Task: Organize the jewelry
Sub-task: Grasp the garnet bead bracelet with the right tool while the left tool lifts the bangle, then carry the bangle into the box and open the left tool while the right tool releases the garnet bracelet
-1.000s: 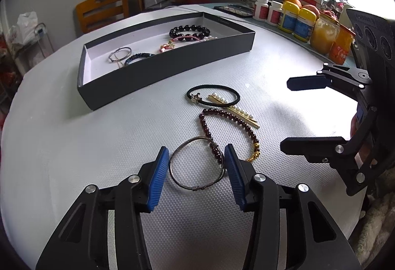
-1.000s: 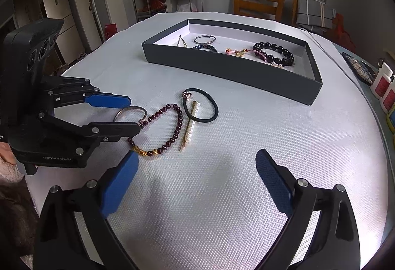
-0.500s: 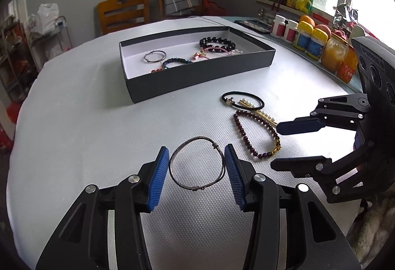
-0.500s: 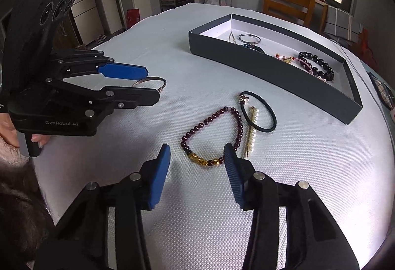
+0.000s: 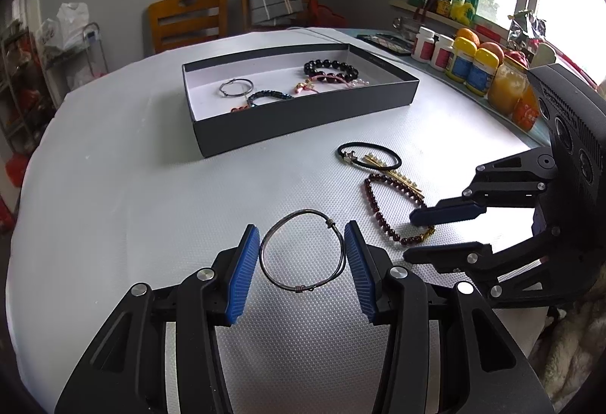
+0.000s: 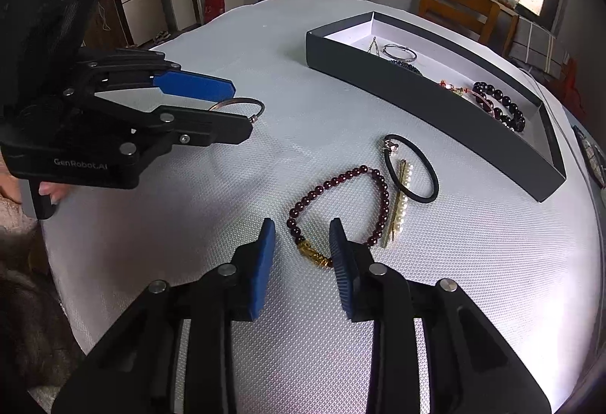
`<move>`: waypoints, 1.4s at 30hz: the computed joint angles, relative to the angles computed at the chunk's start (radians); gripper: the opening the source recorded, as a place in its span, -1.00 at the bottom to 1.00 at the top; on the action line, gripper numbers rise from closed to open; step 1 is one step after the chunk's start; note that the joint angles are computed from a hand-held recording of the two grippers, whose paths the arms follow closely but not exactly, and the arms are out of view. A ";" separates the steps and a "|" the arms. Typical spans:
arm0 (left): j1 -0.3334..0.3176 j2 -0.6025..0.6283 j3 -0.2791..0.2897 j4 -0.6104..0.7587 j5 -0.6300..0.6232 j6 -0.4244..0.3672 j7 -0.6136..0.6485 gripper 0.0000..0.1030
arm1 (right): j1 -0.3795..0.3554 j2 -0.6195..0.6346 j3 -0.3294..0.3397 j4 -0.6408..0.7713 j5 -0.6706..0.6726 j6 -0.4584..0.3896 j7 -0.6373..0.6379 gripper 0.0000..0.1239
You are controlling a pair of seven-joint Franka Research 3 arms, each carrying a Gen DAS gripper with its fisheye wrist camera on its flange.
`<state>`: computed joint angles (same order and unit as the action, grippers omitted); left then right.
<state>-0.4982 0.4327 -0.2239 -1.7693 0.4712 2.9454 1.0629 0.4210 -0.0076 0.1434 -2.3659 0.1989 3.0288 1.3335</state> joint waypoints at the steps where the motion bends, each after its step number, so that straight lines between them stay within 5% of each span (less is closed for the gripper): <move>1: 0.001 -0.001 -0.001 -0.001 -0.001 0.000 0.001 -0.05 | 0.003 -0.001 0.001 0.000 0.023 -0.003 -0.019 -0.73; 5: -0.003 -0.004 0.005 -0.005 0.004 0.003 -0.003 -0.05 | 0.008 -0.005 0.002 0.002 0.066 -0.012 -0.055 -0.90; 14: -0.014 -0.019 0.023 -0.015 0.032 0.011 -0.033 -0.05 | 0.023 -0.036 -0.004 0.003 0.230 0.020 -0.170 -0.90; 21: -0.026 -0.039 0.047 -0.007 0.083 0.001 -0.068 -0.05 | 0.001 -0.070 -0.015 0.022 0.187 0.048 -0.138 -0.90; 32: 0.003 0.008 0.024 0.129 0.080 -0.061 0.001 -0.05 | -0.020 -0.013 -0.053 0.189 0.361 0.009 -0.267 -0.90; 37: -0.004 0.085 0.029 0.271 0.061 -0.134 0.056 -0.05 | -0.060 0.055 -0.053 0.287 0.282 -0.005 -0.163 -0.90; 42: -0.025 0.226 0.043 0.514 0.021 -0.261 0.120 -0.05 | -0.060 0.150 -0.107 0.401 0.069 -0.009 0.075 -0.90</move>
<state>-0.5233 0.6586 -0.1814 -1.2557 0.4926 2.6849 1.1834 0.3610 0.1419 0.0366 -1.9650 0.2682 3.0194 1.4083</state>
